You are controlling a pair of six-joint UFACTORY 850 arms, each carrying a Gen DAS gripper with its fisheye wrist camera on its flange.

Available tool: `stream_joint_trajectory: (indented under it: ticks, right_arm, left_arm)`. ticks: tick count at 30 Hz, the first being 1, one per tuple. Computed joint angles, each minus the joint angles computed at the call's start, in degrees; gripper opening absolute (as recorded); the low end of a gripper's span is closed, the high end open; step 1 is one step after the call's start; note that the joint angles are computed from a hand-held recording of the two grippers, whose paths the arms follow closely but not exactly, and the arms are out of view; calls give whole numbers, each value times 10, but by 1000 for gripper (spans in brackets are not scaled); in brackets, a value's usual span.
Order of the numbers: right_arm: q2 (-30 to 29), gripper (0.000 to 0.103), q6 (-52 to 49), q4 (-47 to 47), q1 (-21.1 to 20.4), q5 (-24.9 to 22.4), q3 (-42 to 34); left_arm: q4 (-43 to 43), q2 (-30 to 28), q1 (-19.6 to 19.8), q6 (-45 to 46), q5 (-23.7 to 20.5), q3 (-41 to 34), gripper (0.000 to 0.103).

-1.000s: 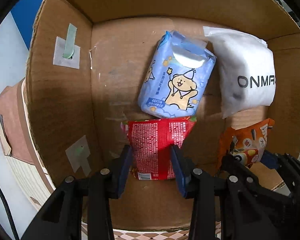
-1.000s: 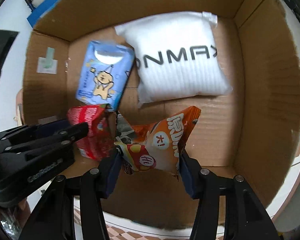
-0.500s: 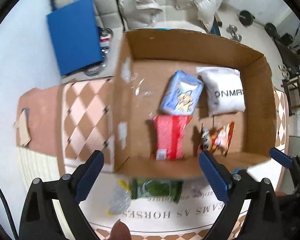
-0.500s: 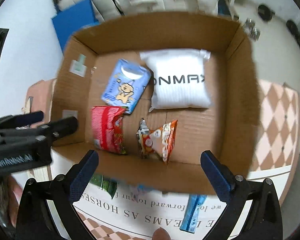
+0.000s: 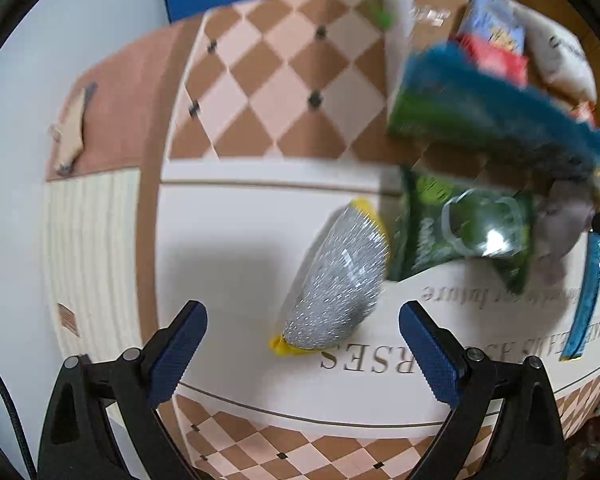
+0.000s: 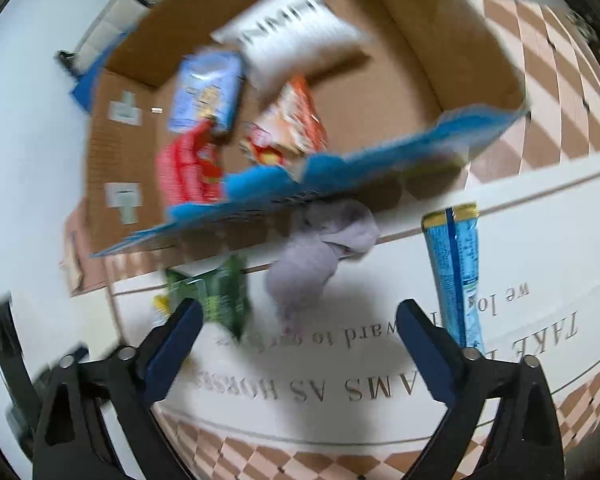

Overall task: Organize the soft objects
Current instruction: 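Grasp the silver scrub sponge with the left tool while the right grasps the lilac plush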

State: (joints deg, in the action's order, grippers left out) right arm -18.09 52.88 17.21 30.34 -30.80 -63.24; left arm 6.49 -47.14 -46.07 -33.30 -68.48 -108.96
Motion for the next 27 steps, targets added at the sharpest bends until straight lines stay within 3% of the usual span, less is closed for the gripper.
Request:
stream_joint_trajectory:
  ticks: [5, 10, 14, 21, 24, 26, 27]
  right_arm:
    - [-58, 85, 16, 6, -2, 6, -29]
    - [-94, 49, 1, 8, -4, -22, -56]
    - [-85, 41, -14, -24, 13, -73, -61]
    - [-50, 41, -89, 10, 47, -137, -8]
    - [-41, 41, -101, 23, 56, -147, 7]
    - [-32, 50, -77, 4, 60, -143, 14]
    - [-27, 64, -58, -14, 62, -143, 16]
  left_arm:
    - [-24, 0, 10, 41, 25, 29, 99]
    - [-28, -15, 10, 95, 25, 21, 99]
    - [-29, -39, 7, 138, 13, -7, 99]
    - [-29, -88, 3, 182, -10, -56, 99]
    - [-36, -91, 8, 190, 0, -49, 99]
    - [-55, -78, 18, 189, 20, -21, 98]
    - [-67, -76, 23, 190, 24, -14, 97]
